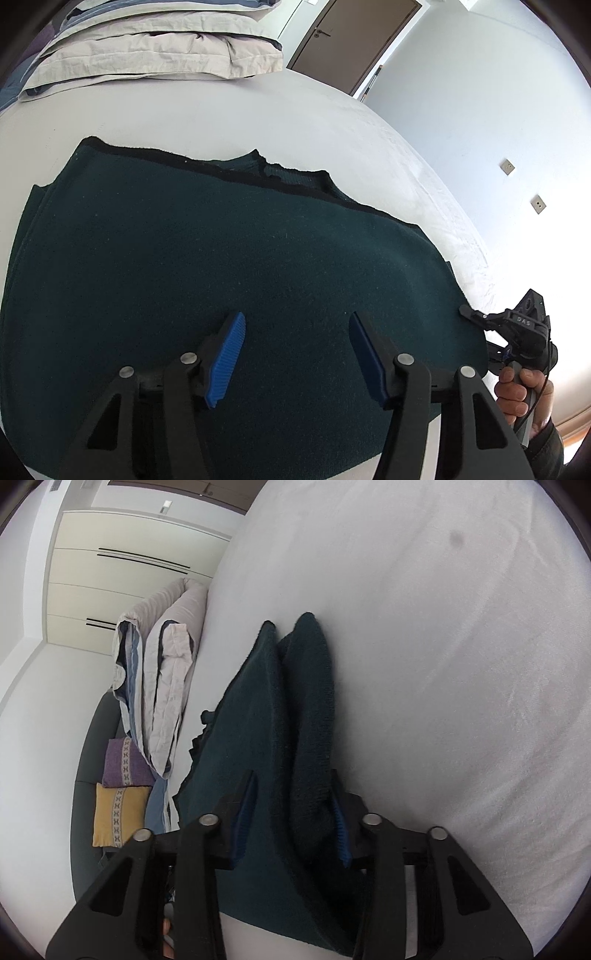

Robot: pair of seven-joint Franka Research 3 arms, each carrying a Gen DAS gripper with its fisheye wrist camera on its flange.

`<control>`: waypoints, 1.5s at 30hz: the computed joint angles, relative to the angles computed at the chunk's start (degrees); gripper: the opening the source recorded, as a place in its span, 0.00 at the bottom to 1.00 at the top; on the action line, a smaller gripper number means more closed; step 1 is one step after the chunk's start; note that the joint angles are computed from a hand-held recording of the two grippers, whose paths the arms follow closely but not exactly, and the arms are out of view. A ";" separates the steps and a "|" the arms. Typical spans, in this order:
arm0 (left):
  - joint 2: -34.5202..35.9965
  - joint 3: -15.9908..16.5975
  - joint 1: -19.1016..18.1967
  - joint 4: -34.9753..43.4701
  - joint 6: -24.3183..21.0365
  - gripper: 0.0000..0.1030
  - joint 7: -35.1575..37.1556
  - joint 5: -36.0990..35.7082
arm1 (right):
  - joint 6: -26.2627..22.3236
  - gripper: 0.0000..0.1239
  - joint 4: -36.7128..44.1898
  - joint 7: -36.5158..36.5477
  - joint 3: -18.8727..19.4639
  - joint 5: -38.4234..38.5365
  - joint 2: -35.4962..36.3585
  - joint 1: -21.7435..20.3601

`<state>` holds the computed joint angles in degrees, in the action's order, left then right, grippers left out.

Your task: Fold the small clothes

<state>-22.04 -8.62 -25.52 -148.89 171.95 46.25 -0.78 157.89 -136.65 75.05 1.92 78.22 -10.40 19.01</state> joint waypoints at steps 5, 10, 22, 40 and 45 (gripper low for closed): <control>-2.89 2.17 -1.41 -2.93 1.16 0.60 0.73 -1.40 | 6.23 0.14 -0.42 16.10 3.74 -19.70 -0.67 -0.73; -8.01 4.12 -1.20 -7.22 1.90 0.60 -0.86 -2.74 | 4.70 0.13 5.05 38.25 11.44 -54.33 -0.60 -5.60; -18.33 10.96 -1.58 -16.10 3.69 0.60 -3.12 -2.91 | -3.82 0.13 27.98 36.90 12.83 -64.01 20.26 8.93; -7.13 16.95 -13.64 -5.39 -0.43 0.77 6.71 -10.74 | 7.76 0.56 7.55 5.83 9.50 -25.59 1.43 15.72; -2.63 21.36 -19.41 -1.61 -0.87 0.77 12.35 -19.34 | 9.84 0.56 -0.85 -2.24 6.25 -15.98 -6.36 19.90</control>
<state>-24.67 12.74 -44.93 -150.50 171.08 58.60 -20.12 167.73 -137.49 72.82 8.17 62.24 -16.76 38.91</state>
